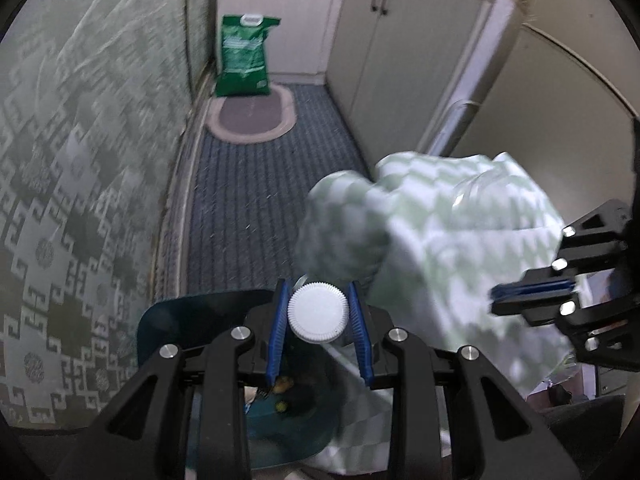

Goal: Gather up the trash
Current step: 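Carry the white cap with the left gripper over the teal bin while the right carries the lid, then open the left gripper to drop the cap while the right drops the lid into the bin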

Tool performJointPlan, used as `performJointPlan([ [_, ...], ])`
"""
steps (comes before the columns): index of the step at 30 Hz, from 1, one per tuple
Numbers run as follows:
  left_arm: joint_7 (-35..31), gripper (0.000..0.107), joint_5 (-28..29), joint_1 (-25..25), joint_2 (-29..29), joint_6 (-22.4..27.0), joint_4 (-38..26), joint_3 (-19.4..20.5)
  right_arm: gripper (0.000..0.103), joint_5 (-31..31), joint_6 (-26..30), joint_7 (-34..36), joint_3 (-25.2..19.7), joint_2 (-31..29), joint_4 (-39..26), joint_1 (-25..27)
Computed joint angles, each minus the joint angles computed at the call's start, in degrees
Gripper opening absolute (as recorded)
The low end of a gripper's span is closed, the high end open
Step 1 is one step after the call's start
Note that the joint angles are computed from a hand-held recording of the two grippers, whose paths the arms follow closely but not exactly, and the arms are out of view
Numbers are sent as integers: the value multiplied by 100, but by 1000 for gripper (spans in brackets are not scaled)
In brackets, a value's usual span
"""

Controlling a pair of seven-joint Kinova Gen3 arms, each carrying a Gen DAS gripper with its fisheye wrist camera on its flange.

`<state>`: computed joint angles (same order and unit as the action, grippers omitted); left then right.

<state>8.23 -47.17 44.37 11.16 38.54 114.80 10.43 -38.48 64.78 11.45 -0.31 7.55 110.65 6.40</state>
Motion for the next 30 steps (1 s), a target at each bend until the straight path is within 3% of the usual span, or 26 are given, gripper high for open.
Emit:
performJointPlan([
  [17, -1199, 33, 1554, -734, 53, -506, 766, -173, 2, 106, -82, -875, -315, -138, 74, -755],
  [23, -1388, 35, 1765, -777, 53, -557, 895, -258, 2, 331, -372, -1436, -468, -153, 154, -1168],
  [30, -1280, 45, 1746, -772, -64, -588, 1019, -294, 2, 682, -637, -2327, -610, 29, 106, -1541],
])
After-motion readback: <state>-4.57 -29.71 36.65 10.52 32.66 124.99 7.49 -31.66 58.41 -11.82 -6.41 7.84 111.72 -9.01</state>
